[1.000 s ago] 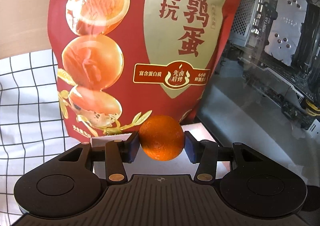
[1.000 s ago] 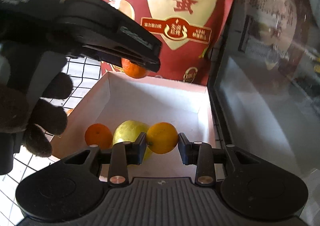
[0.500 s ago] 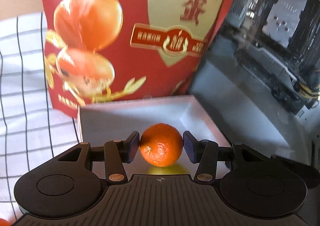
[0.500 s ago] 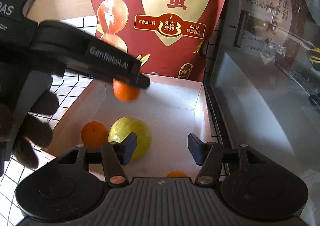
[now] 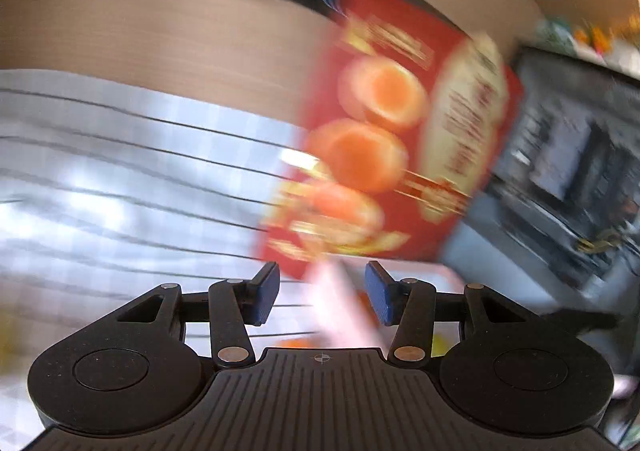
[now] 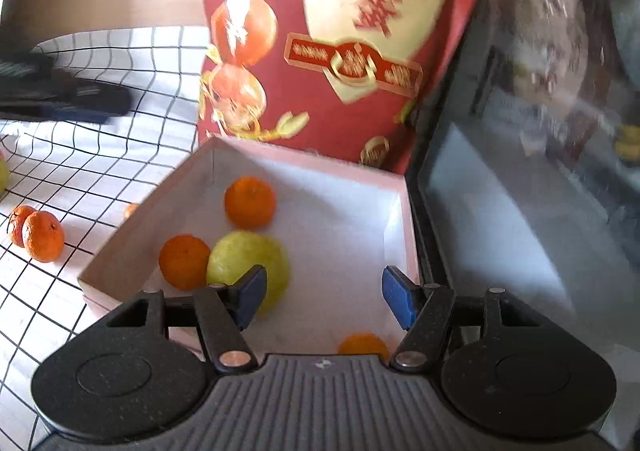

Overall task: Organize fruits
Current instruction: 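Open both tools to drop the yellow orange and tangerine into the box, then swing the left tool to a green pear on the cloth and grasp it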

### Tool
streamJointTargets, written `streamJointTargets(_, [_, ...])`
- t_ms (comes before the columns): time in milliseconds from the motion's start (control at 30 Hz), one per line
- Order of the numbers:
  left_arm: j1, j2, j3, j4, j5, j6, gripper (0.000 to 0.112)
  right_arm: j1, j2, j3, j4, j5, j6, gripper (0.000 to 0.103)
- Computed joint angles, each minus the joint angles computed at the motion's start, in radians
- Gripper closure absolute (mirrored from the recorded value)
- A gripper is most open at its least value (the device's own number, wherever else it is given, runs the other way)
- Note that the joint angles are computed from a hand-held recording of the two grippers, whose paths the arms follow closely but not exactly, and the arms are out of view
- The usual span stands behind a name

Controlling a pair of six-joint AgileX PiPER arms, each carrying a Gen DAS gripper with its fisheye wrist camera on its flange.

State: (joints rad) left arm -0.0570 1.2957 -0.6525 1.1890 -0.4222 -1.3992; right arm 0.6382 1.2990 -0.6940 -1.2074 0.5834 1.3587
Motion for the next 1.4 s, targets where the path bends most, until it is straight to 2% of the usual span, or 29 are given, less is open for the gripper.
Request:
streamJointTargets(67, [0.134,-0.071,0.128,-0.110,-0.078,0.143,0.060,0.042,0.014,-0.045,0.003,0.043,0.000,0.039])
streamJointTargets(167, [0.420,-0.098,0.240,-0.073,-0.270,0.186,0.060,0.079,0.041,-0.152,0.093,0.036,-0.059,0.034])
streamJointTargets(200, [0.511,-0.094,0.275,-0.104,-0.326,0.235,0.060,0.091,0.060,-0.195,0.130,0.027,-0.082,0.033])
streamJointTargets(233, [0.580,-0.097,0.292,-0.118,-0.353,0.249,0.060,0.107,0.088,-0.243,0.168,0.021,-0.106,0.031])
streamJointTargets(267, [0.633,-0.099,0.294,-0.117,-0.345,0.223,0.060,0.128,0.126,-0.296,0.215,0.015,-0.139,0.031])
streamJointTargets(333, [0.774,-0.082,0.289,-0.102,-0.402,0.135,0.060,0.164,0.206,-0.390,0.304,0.001,-0.201,0.031])
streamJointTargets(400, [0.860,-0.075,0.290,-0.128,-0.414,0.084,0.060,0.203,0.299,-0.479,0.416,-0.026,-0.289,0.031])
streamJointTargets(533, [0.959,-0.049,0.287,-0.156,-0.427,0.017,0.060,0.261,0.460,-0.618,0.585,-0.070,-0.444,0.031])
streamJointTargets(600, [0.981,-0.023,0.270,-0.127,-0.437,-0.024,0.060,0.295,0.527,-0.675,0.598,-0.051,-0.469,0.031])
streamJointTargets(633, [0.985,-0.013,0.262,-0.112,-0.441,-0.042,0.060,0.312,0.561,-0.700,0.572,-0.040,-0.455,0.027])
streamJointTargets(767, [0.981,-0.021,0.277,-0.120,-0.464,-0.021,0.060,0.369,0.631,-0.743,0.403,0.024,-0.393,0.027])
streamJointTargets(867, [0.989,-0.011,0.281,-0.110,-0.504,-0.001,0.060,0.368,0.609,-0.700,0.361,0.006,-0.372,0.027])
streamJointTargets(967, [0.972,0.002,0.276,-0.093,-0.511,0.008,0.060,0.345,0.561,-0.644,0.384,-0.029,-0.392,0.027])
streamJointTargets(1133, [0.931,0.004,0.270,-0.066,-0.506,0.024,0.060,0.322,0.502,-0.569,0.407,-0.007,-0.437,0.027])
streamJointTargets(1200, [0.904,-0.008,0.279,-0.077,-0.507,0.063,0.060,0.317,0.457,-0.506,0.396,-0.017,-0.427,0.032])
streamJointTargets(1267, [0.872,-0.021,0.284,-0.081,-0.510,0.101,0.060,0.328,0.415,-0.436,0.326,-0.017,-0.358,0.047])
streamJointTargets(1333, [0.832,-0.026,0.284,-0.073,-0.511,0.139,0.060,0.351,0.376,-0.371,0.252,0.002,-0.293,0.056])
streamJointTargets(1400, [0.786,-0.028,0.282,-0.054,-0.502,0.172,0.060,0.364,0.336,-0.313,0.227,0.003,-0.244,0.060])
